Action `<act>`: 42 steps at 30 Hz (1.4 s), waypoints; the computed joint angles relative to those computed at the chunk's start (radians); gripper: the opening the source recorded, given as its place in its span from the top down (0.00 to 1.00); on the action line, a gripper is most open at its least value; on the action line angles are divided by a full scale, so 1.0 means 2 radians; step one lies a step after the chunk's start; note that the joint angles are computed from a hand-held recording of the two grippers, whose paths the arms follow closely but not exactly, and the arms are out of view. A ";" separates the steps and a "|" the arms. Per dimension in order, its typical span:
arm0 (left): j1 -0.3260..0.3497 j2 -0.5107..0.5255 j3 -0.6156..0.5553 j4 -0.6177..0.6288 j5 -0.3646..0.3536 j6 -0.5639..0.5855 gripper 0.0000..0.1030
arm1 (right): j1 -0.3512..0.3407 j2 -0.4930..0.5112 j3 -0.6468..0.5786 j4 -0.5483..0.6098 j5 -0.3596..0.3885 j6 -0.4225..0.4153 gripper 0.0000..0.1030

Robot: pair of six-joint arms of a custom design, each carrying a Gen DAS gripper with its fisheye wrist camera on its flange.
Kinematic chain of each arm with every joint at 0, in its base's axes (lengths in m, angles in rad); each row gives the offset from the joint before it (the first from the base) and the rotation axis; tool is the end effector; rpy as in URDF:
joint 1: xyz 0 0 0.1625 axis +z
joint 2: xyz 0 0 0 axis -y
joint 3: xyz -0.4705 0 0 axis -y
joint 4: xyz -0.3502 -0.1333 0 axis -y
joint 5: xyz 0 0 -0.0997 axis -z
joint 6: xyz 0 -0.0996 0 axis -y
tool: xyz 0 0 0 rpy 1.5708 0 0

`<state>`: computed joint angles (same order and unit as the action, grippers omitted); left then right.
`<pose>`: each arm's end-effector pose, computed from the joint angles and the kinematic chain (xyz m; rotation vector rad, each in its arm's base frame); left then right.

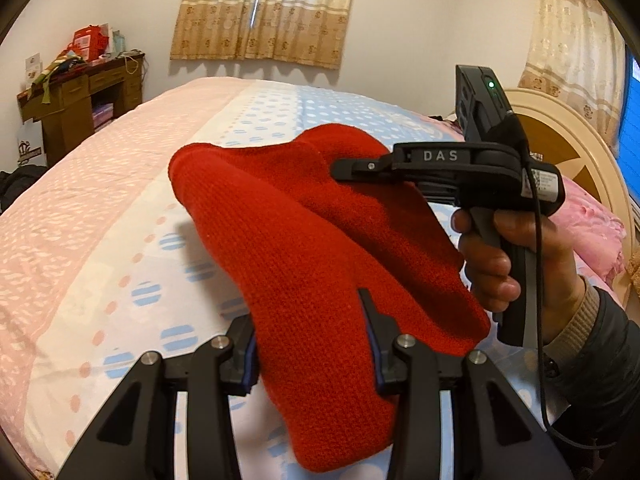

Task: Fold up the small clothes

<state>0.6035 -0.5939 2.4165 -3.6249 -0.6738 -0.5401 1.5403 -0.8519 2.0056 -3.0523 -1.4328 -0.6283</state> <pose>-0.2210 -0.4088 0.0490 0.3848 2.4195 -1.0129 0.1293 -0.5821 0.1351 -0.9373 2.9229 -0.5489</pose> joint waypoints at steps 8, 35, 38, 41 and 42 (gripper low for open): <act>0.005 -0.001 0.011 -0.001 0.008 -0.014 0.59 | 0.010 0.020 -0.006 0.001 -0.006 0.005 0.72; 0.005 0.044 0.074 -0.104 0.020 -0.044 0.57 | 0.023 0.072 -0.036 0.027 -0.046 0.024 0.72; 0.005 0.046 0.071 -0.103 0.024 -0.046 0.55 | 0.020 0.078 -0.041 0.026 -0.055 0.028 0.72; -0.002 0.046 0.076 -0.095 0.027 -0.060 0.53 | 0.021 0.081 -0.040 0.021 -0.063 0.024 0.71; -0.002 0.041 0.075 -0.088 0.028 -0.062 0.53 | 0.021 0.081 -0.040 0.019 -0.064 0.023 0.71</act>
